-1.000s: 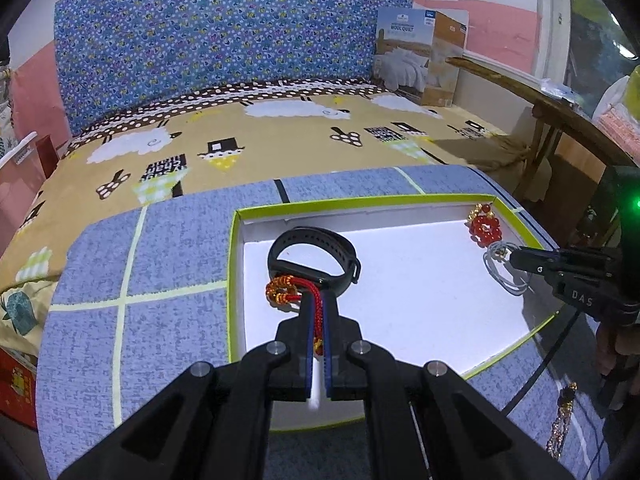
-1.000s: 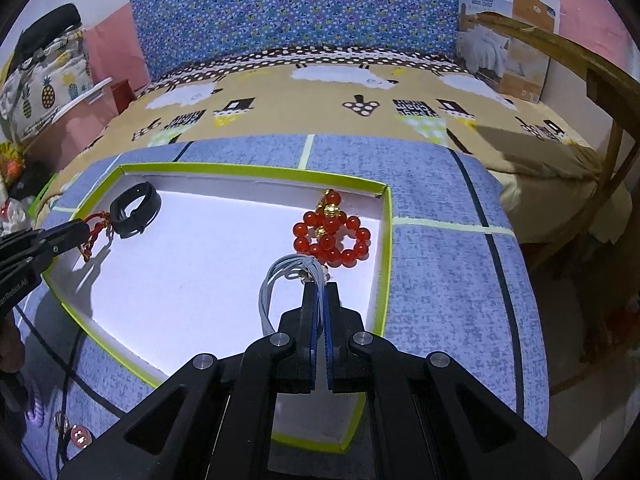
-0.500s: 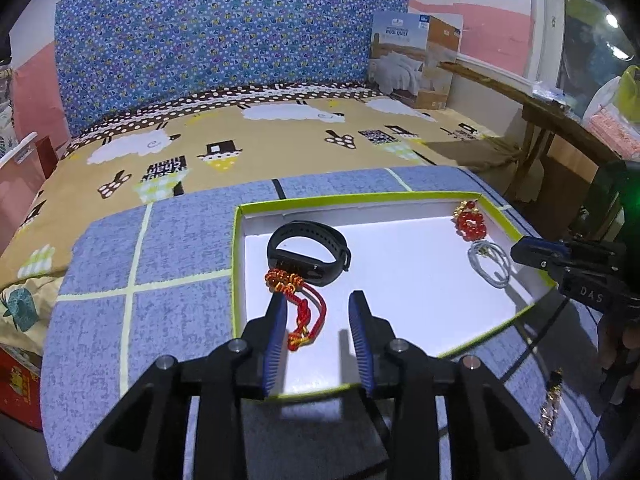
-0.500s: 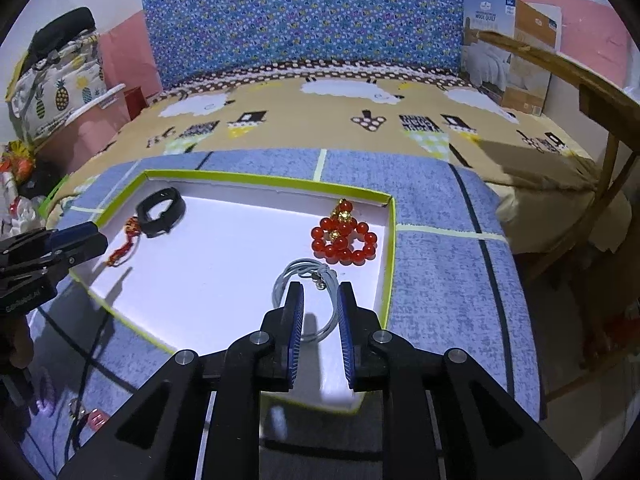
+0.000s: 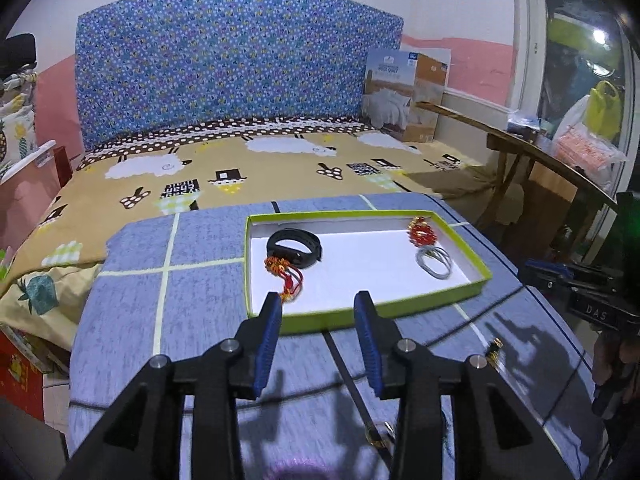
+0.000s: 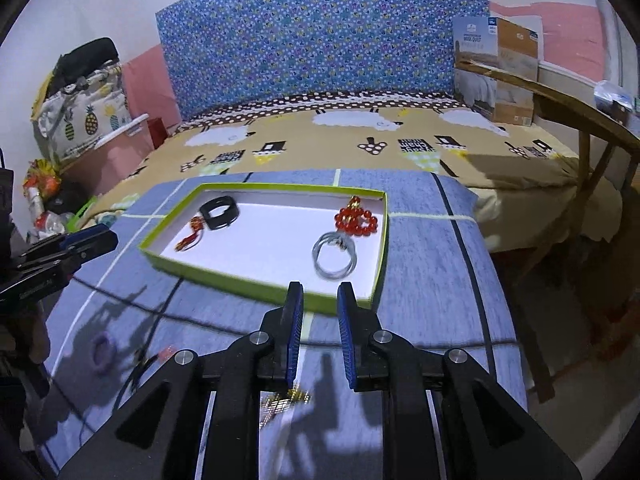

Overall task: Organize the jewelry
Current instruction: 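Move both open tools back over the remaining jewelry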

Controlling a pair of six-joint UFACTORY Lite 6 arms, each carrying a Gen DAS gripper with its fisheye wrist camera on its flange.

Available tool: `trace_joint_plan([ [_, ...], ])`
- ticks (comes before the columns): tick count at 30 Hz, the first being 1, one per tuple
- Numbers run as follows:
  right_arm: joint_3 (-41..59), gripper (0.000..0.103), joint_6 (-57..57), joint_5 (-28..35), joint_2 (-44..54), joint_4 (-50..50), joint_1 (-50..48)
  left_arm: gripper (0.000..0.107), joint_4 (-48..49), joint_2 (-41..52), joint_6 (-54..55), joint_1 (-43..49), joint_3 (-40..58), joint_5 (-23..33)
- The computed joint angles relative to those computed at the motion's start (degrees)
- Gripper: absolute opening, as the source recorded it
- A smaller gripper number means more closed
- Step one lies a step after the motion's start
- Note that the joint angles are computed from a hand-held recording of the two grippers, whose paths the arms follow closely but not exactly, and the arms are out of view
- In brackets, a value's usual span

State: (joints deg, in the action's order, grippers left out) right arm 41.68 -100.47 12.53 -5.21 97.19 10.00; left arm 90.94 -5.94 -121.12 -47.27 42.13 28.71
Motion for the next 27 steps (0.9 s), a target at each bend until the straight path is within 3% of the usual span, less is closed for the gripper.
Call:
trace_joint_plan([
  [13,-21.19,0.018,23.87,4.02,-28.51,-21.14,-1.69,0.039,-10.41,-6.9,-2.56,-23.25,-7.41,17.31],
  [19,-27.29,0.018,35.19,5.7,-37.05,-30.62,-1.73,0.039,-12.46,-7.2,-6.32,-30.1,-9.16,20.72],
  [27,-29.74,0.019,39.11,6.71,-39.39,-33.73,-2.16,0.039,-13.57,-8.1,-9.33,-32.63,-11.15,21.89],
])
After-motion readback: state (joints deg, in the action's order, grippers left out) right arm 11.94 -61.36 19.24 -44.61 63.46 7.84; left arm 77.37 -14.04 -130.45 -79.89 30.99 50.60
